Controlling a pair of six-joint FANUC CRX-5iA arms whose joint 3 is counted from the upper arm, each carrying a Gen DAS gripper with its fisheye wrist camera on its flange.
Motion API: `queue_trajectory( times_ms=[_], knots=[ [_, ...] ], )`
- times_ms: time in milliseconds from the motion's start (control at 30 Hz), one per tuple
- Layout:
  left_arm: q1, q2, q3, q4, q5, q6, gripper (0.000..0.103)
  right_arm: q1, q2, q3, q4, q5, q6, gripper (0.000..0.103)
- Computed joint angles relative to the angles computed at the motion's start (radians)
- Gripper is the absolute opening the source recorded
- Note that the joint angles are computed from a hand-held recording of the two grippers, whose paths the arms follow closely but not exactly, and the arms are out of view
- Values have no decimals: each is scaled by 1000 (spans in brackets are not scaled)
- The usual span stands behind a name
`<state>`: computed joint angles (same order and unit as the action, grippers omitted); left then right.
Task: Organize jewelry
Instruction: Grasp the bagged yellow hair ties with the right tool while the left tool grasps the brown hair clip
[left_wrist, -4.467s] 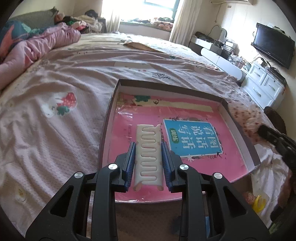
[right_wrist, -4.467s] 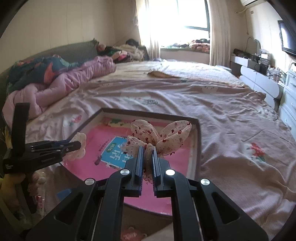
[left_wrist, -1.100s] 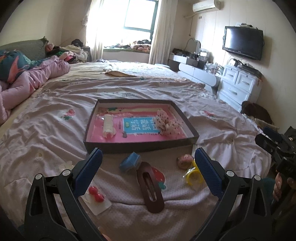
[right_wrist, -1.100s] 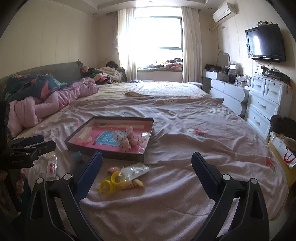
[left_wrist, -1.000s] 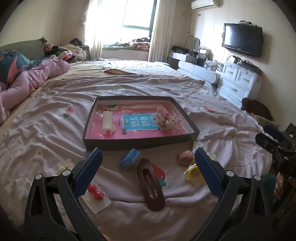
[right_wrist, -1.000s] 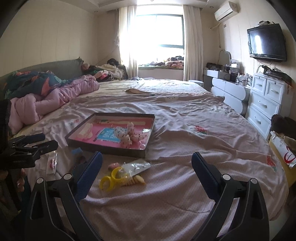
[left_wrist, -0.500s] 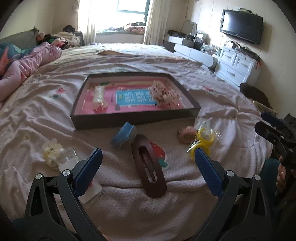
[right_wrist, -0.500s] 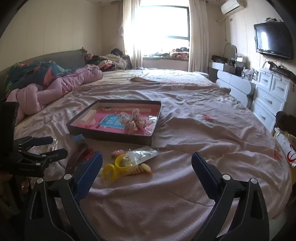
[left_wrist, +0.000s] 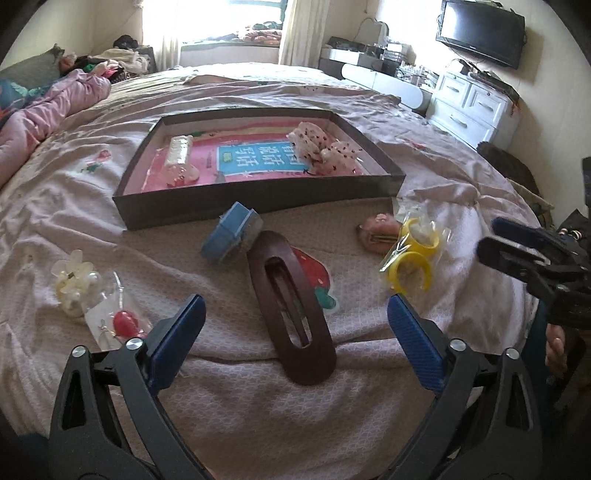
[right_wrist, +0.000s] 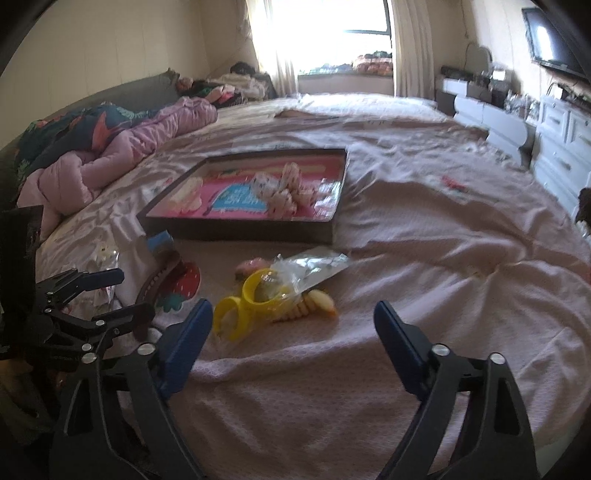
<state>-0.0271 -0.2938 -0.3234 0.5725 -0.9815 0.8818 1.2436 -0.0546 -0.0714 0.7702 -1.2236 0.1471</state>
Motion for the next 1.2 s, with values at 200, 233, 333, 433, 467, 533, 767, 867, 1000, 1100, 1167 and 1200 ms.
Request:
queue_trajectory(
  times_ms=[200, 233, 333, 433, 467, 533, 767, 867, 1000, 1100, 1167, 1200],
  knots=[
    [-2, 25, -4, 43, -43, -18, 70, -38, 22, 32, -89, 56, 57, 70],
    [-2, 29, -4, 43, -46, -18, 69, -42, 29, 40, -98, 54, 65, 68],
    [-4, 41, -1, 44, -53, -7, 68, -53, 36, 50, -121, 65, 75, 66],
    [-3, 46, -6, 65, -55, -9, 68, -63, 44, 61, -143, 74, 90, 62],
    [-1, 49, -6, 69, -56, -10, 68, -67, 47, 64, -151, 78, 96, 59],
    [-1, 54, -5, 71, -57, -6, 68, -78, 51, 71, -169, 92, 102, 51],
    [-3, 60, -6, 79, -50, 0, 62, -103, 62, 80, -189, 157, 107, 31],
    [-2, 65, 0, 68, -49, 14, 52, -110, 81, 102, -188, 164, 133, 29],
    [0, 71, 6, 64, -51, 19, 43, -121, 105, 128, -191, 177, 169, 25],
    [4, 70, 6, 60, -51, 21, 28, -122, 108, 129, -176, 191, 174, 22],
    [9, 73, 8, 66, -59, 18, 27, -120, 100, 115, -163, 203, 168, 20],
    [7, 73, 8, 65, -58, 19, 27, -120, 94, 108, -156, 208, 163, 20]
  ],
)
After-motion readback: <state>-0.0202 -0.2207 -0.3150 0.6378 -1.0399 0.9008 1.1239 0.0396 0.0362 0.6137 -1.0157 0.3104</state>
